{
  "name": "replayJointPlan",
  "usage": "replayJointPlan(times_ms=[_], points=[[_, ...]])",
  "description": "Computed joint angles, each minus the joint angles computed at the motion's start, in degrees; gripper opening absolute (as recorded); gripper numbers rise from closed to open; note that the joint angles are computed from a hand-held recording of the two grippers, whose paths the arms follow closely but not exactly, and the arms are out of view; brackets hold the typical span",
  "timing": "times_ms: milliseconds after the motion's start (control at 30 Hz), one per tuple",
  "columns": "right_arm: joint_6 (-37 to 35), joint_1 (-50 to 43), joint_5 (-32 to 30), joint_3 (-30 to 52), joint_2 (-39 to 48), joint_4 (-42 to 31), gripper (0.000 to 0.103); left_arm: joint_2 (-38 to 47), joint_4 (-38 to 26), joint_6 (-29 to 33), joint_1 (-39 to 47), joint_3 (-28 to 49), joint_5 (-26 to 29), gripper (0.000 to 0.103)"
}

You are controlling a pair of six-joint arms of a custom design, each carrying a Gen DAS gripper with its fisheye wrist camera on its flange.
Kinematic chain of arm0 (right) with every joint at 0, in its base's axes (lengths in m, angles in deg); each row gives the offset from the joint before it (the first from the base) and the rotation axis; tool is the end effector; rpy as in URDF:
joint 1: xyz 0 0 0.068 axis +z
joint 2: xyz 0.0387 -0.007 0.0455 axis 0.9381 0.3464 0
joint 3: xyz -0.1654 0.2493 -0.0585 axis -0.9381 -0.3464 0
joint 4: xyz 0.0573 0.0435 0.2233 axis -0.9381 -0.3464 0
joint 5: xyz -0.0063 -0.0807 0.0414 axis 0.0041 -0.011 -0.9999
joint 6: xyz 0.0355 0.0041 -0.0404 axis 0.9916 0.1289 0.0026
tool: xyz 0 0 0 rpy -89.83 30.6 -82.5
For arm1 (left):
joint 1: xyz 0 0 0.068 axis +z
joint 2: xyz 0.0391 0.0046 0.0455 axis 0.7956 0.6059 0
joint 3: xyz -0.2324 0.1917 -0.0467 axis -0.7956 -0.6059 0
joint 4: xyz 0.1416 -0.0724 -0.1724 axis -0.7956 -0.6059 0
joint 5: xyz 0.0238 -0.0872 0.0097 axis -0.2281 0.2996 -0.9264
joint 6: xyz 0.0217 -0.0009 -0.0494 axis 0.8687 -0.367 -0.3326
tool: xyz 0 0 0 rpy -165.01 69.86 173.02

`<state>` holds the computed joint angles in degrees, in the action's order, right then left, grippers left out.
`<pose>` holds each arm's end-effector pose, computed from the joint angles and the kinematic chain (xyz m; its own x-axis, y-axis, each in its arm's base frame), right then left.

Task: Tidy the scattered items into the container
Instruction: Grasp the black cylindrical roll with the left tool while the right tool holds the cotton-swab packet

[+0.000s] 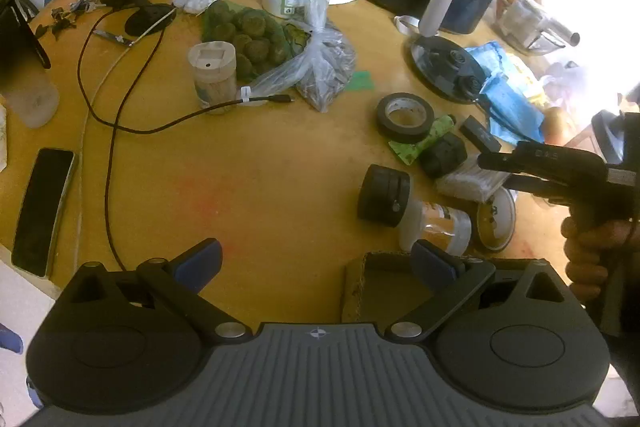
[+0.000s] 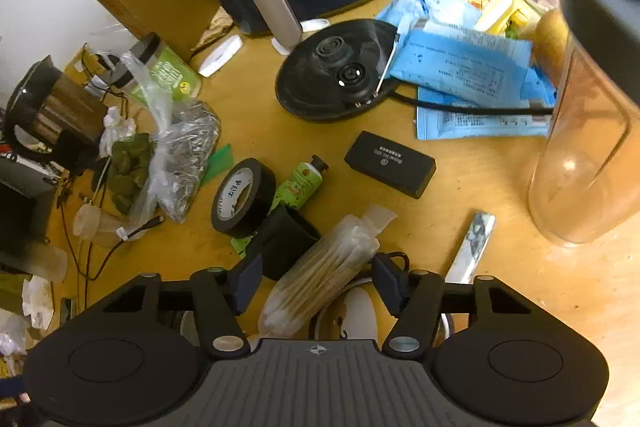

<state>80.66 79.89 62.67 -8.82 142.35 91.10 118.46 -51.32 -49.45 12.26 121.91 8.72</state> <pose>0.3883 0.0786 0.0588 -0.8964 0.2066 -0.3921 0.0416 0.9200 0.3896 0.2428 -0.1915 0.1291 -0.7747 -0.4700 -0.4231 -0.4344 0.8817 -0.1841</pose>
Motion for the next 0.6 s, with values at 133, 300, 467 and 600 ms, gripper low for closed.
replayJointPlan(times_ms=[133, 300, 467, 600], points=[[0.7, 1.4, 2.7, 1.0, 0.9, -0.5, 0.052, -0.3, -0.6, -0.4, 0.0, 0.0, -0.2, 0.103], [1.1, 2.9, 6.0, 1.8, 1.2, -1.3, 0.039, 0.1, -1.8, -1.0, 0.0, 0.9, -0.1, 0.103], [3.1, 1.9, 2.4, 2.4, 1.1, -2.4, 0.022, 0.4, -2.5, -1.5, -0.4, 1.5, -0.2, 0.103], [4.4, 1.6, 0.8, 1.6, -0.2, -2.4, 0.020, 0.3, -1.5, -1.0, -0.4, 0.9, -0.1, 0.103]])
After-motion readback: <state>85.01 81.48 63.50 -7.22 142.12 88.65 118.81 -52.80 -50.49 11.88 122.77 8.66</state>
